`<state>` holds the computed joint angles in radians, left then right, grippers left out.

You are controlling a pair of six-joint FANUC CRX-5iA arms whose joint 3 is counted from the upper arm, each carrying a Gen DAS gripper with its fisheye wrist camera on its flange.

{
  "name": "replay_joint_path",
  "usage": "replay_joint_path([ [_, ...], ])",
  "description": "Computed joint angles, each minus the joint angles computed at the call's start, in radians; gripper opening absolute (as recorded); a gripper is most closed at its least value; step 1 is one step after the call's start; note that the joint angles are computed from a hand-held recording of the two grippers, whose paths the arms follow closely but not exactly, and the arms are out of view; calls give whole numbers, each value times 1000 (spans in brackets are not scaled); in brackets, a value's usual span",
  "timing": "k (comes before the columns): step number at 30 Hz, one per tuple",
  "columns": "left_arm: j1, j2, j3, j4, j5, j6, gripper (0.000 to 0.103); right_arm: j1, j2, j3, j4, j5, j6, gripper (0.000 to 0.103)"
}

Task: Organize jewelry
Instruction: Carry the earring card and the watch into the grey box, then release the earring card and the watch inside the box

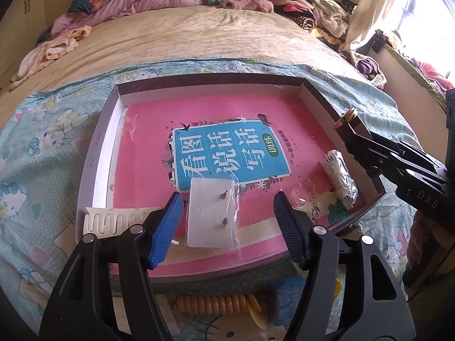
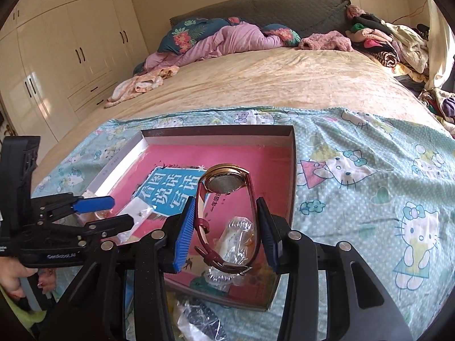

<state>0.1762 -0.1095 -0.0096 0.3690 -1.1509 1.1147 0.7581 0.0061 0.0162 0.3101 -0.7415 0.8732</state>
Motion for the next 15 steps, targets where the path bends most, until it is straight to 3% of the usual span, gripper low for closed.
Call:
replay_joint_path([
  [11, 15, -23, -21, 32, -1, -26, 78, 1, 43, 30, 3, -38, -12, 46],
  [15, 19, -39, -26, 33, 2, -28, 80, 8, 18, -5, 34, -19, -57, 55],
])
